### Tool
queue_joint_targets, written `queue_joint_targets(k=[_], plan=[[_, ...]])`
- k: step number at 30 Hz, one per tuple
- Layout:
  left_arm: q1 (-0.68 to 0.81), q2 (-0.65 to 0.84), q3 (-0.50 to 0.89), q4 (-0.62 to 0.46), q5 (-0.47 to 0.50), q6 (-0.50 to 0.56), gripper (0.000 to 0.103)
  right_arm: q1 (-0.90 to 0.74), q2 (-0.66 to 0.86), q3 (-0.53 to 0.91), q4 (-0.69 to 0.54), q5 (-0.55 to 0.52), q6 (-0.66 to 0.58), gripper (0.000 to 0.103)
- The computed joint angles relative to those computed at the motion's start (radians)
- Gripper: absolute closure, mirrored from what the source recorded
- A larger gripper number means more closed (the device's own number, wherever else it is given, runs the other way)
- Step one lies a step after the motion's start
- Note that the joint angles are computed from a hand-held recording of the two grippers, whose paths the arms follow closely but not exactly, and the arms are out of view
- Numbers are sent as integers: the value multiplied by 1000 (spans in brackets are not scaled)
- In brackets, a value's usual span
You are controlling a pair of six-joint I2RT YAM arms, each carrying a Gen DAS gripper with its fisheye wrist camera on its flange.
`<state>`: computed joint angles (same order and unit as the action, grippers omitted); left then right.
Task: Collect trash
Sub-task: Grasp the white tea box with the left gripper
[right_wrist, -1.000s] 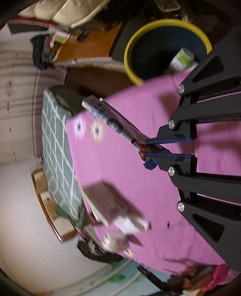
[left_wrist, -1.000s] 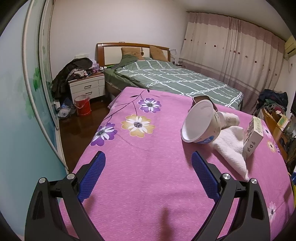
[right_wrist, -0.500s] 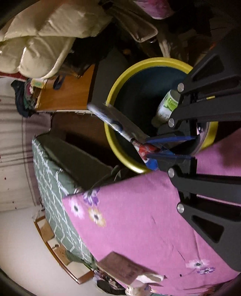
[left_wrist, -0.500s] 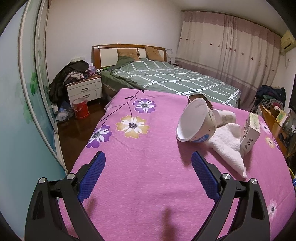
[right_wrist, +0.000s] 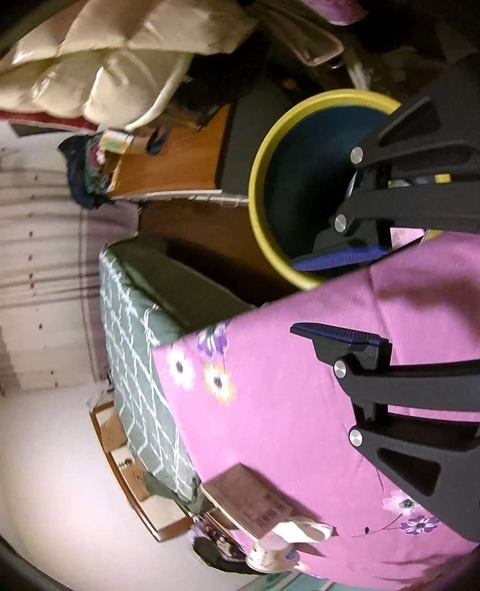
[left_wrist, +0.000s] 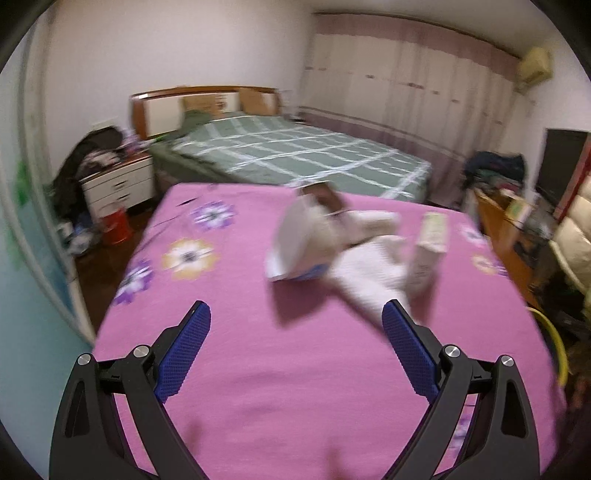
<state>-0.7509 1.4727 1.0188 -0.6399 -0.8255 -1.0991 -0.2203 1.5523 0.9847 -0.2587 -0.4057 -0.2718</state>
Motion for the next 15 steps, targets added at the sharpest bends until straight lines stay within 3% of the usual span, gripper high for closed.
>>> queue_joint_targets(k=[7, 9, 12, 15], plan=[[99, 198, 236, 201, 212, 384, 10, 24, 37, 0, -9, -10, -2, 74], [136, 290, 336, 205, 273, 450, 11, 31, 30, -4, -14, -4, 4, 74], [187, 431, 501, 166, 352, 519, 21, 34, 43, 10, -32, -6, 9, 74], [208, 547, 646, 104, 368, 566, 27, 33, 62, 30, -57, -20, 11, 74]])
